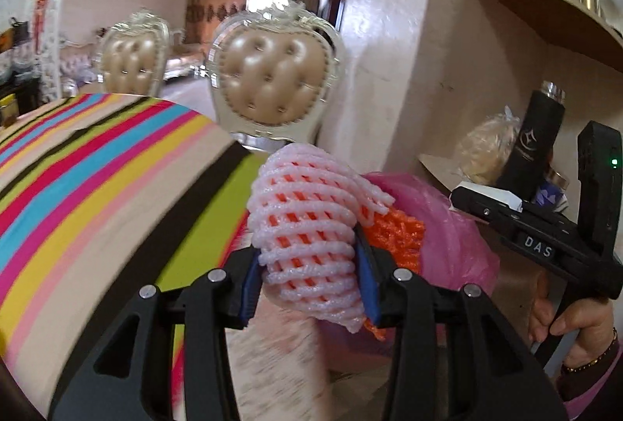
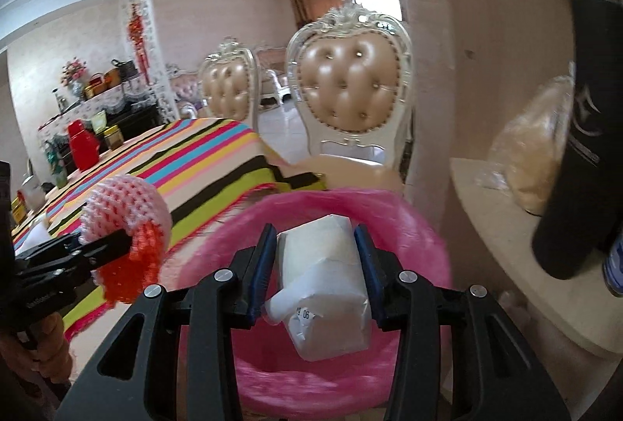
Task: Collect trash
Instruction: 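Carry both items to the pink bin and open both tools to drop them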
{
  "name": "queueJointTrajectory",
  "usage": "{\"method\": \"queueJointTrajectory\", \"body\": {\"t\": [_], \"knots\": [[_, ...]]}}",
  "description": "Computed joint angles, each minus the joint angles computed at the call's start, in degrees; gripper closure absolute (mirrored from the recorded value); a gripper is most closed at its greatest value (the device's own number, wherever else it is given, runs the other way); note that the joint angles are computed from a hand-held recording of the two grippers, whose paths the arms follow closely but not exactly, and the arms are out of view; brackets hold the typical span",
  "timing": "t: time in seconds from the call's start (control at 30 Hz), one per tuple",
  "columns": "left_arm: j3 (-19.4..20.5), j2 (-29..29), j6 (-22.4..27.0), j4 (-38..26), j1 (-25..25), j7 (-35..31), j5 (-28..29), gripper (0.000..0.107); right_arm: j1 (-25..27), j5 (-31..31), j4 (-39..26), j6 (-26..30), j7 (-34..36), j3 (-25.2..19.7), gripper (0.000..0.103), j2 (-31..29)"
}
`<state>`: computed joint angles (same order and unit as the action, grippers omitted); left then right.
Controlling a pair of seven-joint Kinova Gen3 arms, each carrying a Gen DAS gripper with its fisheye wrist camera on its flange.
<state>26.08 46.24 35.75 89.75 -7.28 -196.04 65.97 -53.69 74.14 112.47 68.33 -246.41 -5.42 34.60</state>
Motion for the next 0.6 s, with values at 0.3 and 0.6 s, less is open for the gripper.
{"method": "queueJointTrajectory", "body": {"t": [0.3, 0.6], "knots": [[0.0, 2.4, -1.1, -3.0, 5.4, 4.8, -6.7, 0.044, 1.0, 0.0, 2.6, -0.4, -3.4, -0.2, 0.059, -0.6], [7.1, 1.6, -8.6, 1.6, -2.9, -1.7, -0.4, 0.012, 1.4, 1.9, 1.5, 1.5, -4.1, -0.2, 0.022, -0.2]]}}
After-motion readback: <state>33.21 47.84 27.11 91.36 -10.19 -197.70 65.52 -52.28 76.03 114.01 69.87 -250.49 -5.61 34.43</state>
